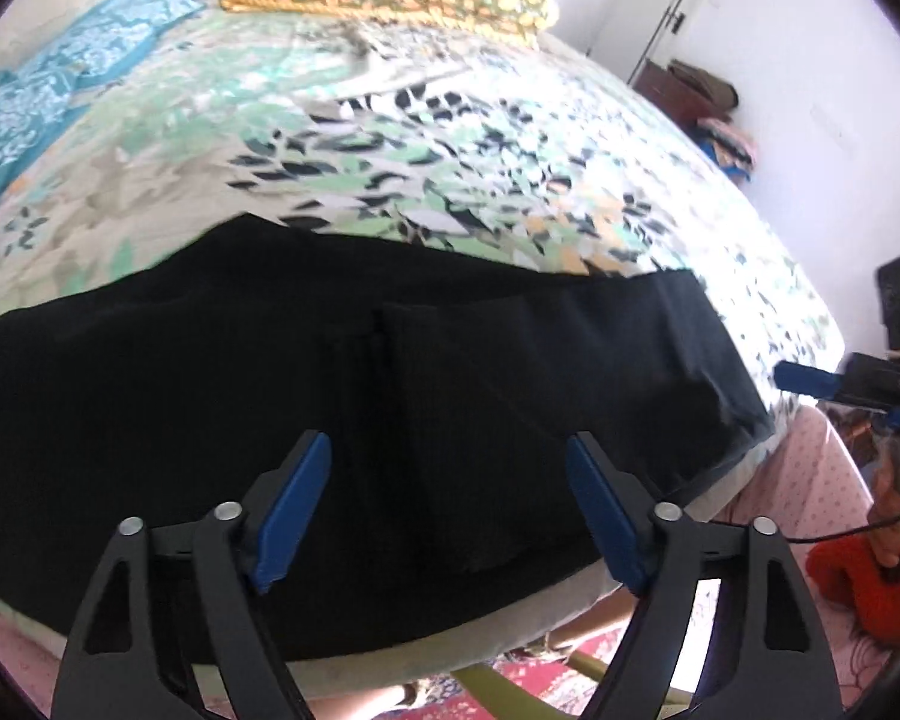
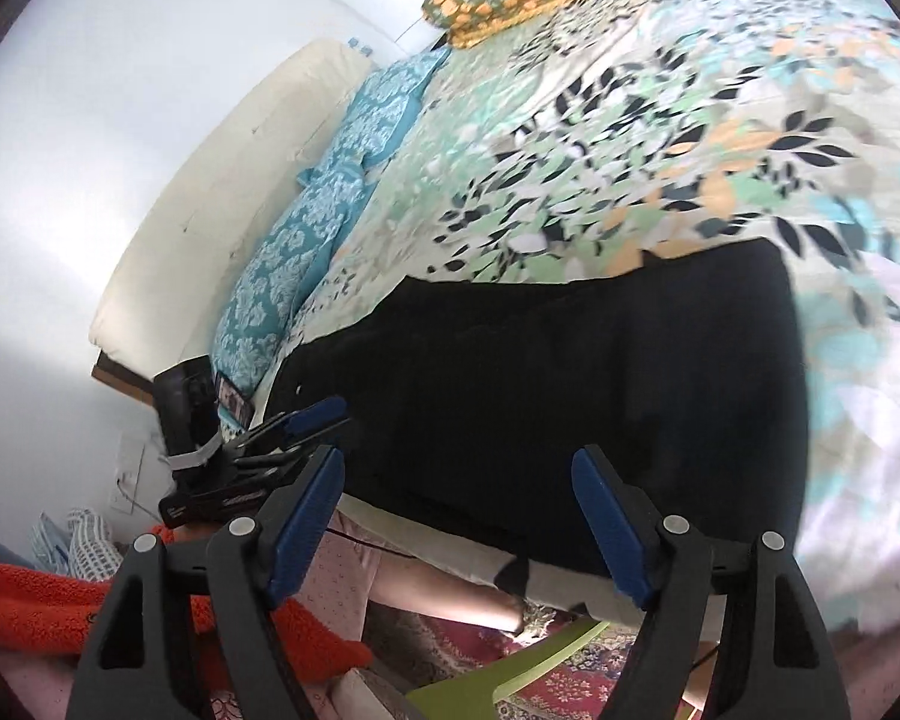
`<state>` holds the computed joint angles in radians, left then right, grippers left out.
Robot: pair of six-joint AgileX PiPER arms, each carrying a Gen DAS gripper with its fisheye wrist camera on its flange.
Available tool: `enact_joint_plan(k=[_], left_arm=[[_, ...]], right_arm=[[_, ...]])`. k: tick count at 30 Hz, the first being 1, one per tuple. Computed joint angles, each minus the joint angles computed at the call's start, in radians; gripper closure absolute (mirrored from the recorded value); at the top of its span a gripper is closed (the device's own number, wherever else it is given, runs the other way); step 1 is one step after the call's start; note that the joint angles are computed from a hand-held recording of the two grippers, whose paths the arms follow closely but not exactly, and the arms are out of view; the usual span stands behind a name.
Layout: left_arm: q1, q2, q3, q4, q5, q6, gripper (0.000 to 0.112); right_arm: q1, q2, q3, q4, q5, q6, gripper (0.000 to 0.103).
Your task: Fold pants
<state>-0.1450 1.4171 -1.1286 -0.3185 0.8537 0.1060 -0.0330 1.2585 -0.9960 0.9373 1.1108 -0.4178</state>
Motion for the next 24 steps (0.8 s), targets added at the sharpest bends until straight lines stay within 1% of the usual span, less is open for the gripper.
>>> enact_joint_plan(k=[1, 2, 3, 4, 6, 8, 10, 11, 12, 13, 14, 15, 17, 18, 21, 23, 24], left_arm=[[-0.018, 0.029, -0.016, 0.026, -0.005, -0.024, 0.034], [-0.025, 0.042, -0.017, 0.034, -0.015, -0.03, 0.036], [-0.037, 0.059, -0.023, 0.049, -0.016, -0.045, 0.04], [-0.042, 0.069, -0.026, 0.047, -0.008, -0.047, 0.048], [-0.037, 0.101, -0.054, 0.036, 0.021, -0.045, 0.057], [-0.036, 0.11, -0.057, 0.021, 0.033, -0.037, 0.058], [-0.029, 0.126, -0.059, 0.002, 0.037, -0.026, 0.058], [-0.025, 0.13, -0.056, -0.002, 0.039, -0.027, 0.063], [-0.022, 0.139, -0.056, 0.004, 0.04, -0.042, 0.084], [-0.016, 0.144, -0.054, 0.005, 0.04, -0.055, 0.1], [-0.006, 0.141, -0.049, -0.008, 0.036, -0.051, 0.103], [0.011, 0.122, -0.038, -0.031, 0.029, -0.033, 0.109], [0.022, 0.08, -0.023, -0.029, 0.019, -0.019, 0.11], [0.021, 0.056, -0.015, 0.001, 0.012, -0.032, 0.11], [0.046, 0.03, 0.014, 0.021, 0.007, -0.029, 0.11], [0.042, 0.037, 0.03, 0.054, 0.003, -0.055, 0.11], [0.034, 0.045, 0.036, 0.068, -0.001, -0.069, 0.11]], right_arm=[[-0.047, -0.021, 0.018, 0.013, 0.011, -0.022, 0.025], [-0.063, -0.033, 0.025, 0.019, 0.0, -0.026, 0.025], [-0.084, -0.045, 0.025, 0.02, -0.001, -0.028, 0.025], [-0.097, -0.047, 0.019, 0.02, -0.006, -0.029, 0.025], [-0.104, -0.039, 0.018, 0.026, -0.031, -0.035, 0.025], [-0.15, -0.043, 0.021, 0.032, -0.01, -0.045, 0.025], [-0.175, -0.045, 0.031, 0.04, -0.011, -0.046, 0.025], [-0.185, -0.043, 0.038, 0.047, -0.017, -0.049, 0.025], [-0.199, -0.046, 0.038, 0.048, -0.015, -0.045, 0.025], [-0.213, -0.047, 0.039, 0.05, -0.018, -0.038, 0.025], [-0.233, -0.048, 0.041, 0.051, -0.02, -0.031, 0.025], [-0.238, -0.05, 0.041, 0.04, -0.033, -0.01, 0.025], [-0.254, -0.05, 0.03, 0.001, -0.036, 0.027, 0.025], [-0.261, -0.049, 0.029, -0.005, -0.034, 0.032, 0.025], [-0.245, -0.036, 0.027, 0.0, -0.033, 0.027, 0.025], [-0.206, -0.002, 0.022, 0.019, -0.009, 0.003, 0.025], [-0.179, 0.035, 0.019, 0.028, 0.017, -0.004, 0.025]])
